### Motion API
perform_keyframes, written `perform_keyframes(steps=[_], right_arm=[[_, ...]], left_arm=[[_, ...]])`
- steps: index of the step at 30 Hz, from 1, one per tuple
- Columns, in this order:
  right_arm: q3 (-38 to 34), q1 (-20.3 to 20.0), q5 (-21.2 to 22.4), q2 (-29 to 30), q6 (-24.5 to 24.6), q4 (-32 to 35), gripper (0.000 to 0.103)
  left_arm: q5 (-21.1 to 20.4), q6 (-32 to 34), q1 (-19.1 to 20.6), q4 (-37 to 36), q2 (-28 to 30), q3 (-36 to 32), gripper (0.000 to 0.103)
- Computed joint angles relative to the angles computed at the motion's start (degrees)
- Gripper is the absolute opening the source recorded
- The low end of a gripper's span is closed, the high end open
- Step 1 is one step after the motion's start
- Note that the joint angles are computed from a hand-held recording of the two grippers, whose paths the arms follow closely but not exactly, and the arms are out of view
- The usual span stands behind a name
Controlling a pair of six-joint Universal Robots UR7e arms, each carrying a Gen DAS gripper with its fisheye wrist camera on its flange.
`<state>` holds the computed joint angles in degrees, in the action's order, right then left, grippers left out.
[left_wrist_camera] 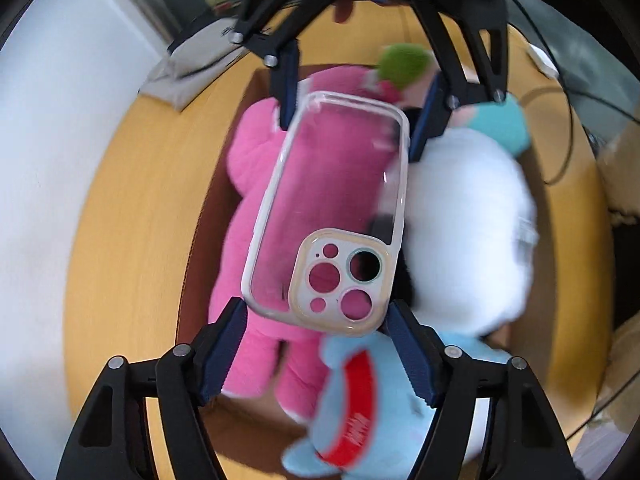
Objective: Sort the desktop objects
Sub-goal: 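Lift the phone case with both grippers and lay it on the pink bear, then open both grippers and withdraw them from the box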
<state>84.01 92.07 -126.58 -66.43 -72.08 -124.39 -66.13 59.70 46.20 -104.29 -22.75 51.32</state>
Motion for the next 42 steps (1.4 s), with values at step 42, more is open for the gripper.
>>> perform_keyframes(steps=[42], right_arm=[[57.4,14.8,-17.0,-7.8,55.2,-76.0,0.102]], left_arm=[[8.6,-81.2,-14.0,-43.1,-36.0,70.3,0.098]])
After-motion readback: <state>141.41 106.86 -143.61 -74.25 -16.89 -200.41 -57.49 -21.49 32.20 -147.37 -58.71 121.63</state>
